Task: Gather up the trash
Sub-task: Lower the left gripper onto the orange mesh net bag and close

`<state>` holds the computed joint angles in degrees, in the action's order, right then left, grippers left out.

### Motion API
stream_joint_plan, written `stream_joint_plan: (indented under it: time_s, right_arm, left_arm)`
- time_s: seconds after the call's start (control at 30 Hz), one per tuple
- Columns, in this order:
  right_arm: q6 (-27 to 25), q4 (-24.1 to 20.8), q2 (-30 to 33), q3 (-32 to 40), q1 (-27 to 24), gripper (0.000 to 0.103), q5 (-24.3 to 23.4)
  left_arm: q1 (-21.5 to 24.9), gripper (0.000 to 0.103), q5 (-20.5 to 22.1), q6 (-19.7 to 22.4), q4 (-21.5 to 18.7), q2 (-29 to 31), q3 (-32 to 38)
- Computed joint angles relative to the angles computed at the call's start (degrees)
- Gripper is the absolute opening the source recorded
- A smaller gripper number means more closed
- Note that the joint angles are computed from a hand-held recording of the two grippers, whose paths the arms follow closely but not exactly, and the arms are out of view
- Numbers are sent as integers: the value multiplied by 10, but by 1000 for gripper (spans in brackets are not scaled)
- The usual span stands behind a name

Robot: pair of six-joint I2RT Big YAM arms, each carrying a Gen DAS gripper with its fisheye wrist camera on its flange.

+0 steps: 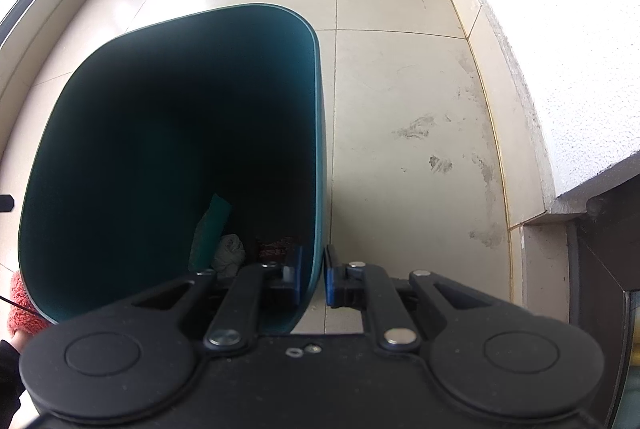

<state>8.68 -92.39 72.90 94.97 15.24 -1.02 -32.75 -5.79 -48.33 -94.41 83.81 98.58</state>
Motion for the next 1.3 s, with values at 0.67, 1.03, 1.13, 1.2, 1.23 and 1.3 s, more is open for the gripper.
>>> stream_joint_plan:
  time_s: [0.67,1.03,1.13,1.2,1.23,1.3]
  right_arm:
    - [-7,-12,10,2,11,11,10]
    - [-10,-6,6,-7,12,11,17]
    - [-4,-5,5,-8,13,9,15]
    - [-3,-3,4,-9,13,9,15]
    - [-3,-3,3,-9,13,9,15]
    - [-8,-1,2,-12,15,9,20]
  left_arm:
    - [13,61,62,26,99,44,-197]
    - [4,4,23,-1,97,21,-196]
    - [2,4,20,-9,89,10,-183]
    - [-3,4,13,-12,80,5,-165]
    - [-6,4,9,-14,73,5,-155]
    - [-7,4,5,-20,61,-1,-132]
